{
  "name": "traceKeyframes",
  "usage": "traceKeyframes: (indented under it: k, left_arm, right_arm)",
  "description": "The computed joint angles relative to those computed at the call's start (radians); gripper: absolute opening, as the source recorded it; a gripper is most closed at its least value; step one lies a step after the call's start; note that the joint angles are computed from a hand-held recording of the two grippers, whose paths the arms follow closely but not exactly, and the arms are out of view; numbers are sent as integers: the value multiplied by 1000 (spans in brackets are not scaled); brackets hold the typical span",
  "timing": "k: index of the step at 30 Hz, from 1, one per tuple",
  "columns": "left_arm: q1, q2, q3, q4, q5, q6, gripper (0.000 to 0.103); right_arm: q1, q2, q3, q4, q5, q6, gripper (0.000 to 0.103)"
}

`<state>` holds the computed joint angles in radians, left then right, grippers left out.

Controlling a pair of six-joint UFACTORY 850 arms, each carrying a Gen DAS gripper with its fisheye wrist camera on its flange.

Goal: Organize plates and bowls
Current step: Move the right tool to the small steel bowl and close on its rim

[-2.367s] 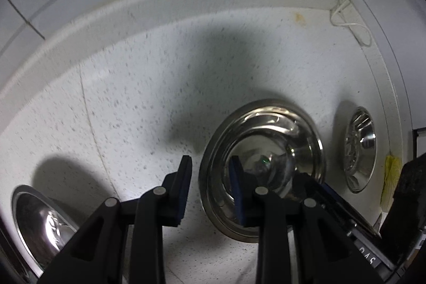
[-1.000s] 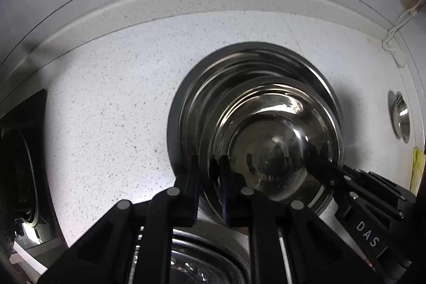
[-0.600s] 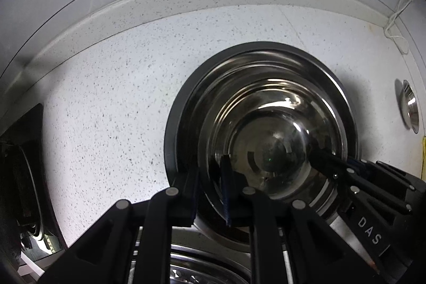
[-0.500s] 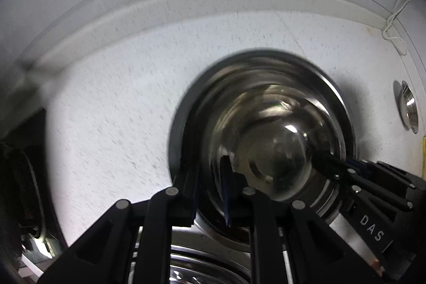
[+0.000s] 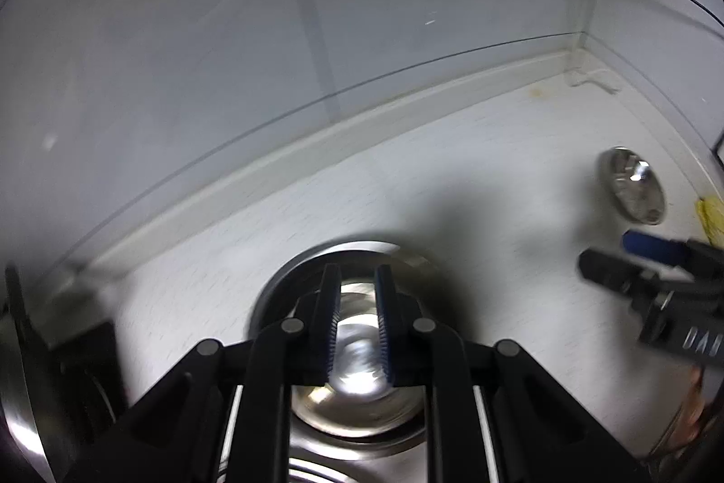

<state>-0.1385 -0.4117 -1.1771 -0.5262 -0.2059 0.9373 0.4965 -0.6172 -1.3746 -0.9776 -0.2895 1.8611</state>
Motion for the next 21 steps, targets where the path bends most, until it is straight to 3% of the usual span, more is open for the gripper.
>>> traceKeyframes:
  k: [4, 9, 12, 17, 20, 21]
  left_arm:
    - [-93, 10, 2, -2, 12, 8, 15]
    - [-198, -16, -21, 58, 31, -51, 16]
    - [-258, -36, -38, 179, 53, -160, 27]
    - [-332, -93, -85, 316, 45, -273, 31]
    - [-377, -145, -138, 419, 15, -392, 39]
    - [-394, -164, -159, 459, 0, -437, 47]
  right_arm:
    - [-33, 131, 182, -207, -68, 268, 74]
    - [-107, 254, 375, -333, -82, 482, 76]
    - [-160, 304, 465, -401, -64, 567, 77]
    - [-224, 325, 549, -543, -21, 736, 77]
    - [-251, 309, 549, -583, 2, 768, 77]
    - [-260, 314, 551, -573, 8, 752, 77]
